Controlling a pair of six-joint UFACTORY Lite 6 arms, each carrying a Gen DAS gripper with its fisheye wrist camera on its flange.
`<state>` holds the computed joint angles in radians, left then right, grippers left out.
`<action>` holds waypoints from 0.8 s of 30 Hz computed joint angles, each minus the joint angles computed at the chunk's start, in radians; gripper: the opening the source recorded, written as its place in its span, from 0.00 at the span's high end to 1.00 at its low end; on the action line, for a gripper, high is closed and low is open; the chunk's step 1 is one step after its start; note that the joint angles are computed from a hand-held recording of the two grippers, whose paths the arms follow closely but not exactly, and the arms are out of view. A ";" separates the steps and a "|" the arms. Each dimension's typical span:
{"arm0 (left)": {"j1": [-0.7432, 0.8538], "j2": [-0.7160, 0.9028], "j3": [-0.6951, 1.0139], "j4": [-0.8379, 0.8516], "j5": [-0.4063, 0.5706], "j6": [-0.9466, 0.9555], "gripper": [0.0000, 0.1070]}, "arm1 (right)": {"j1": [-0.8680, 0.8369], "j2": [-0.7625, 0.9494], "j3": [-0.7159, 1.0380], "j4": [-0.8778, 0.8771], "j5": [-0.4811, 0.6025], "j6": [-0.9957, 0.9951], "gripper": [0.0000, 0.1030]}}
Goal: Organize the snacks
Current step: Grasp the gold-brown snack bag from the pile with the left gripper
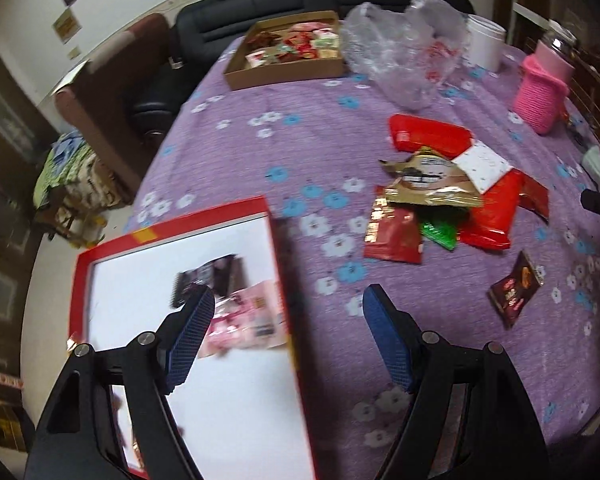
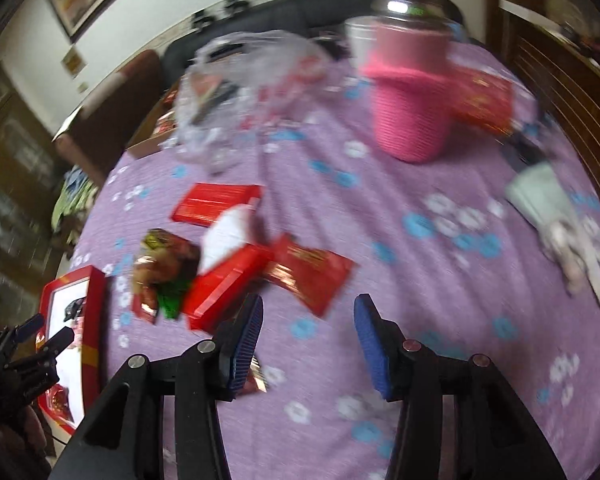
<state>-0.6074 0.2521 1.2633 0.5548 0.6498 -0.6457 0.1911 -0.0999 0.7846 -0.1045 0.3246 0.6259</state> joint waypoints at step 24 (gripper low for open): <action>0.024 0.558 0.784 -0.389 0.089 0.505 0.25 | -0.066 -0.302 -0.335 -0.013 0.024 0.201 0.50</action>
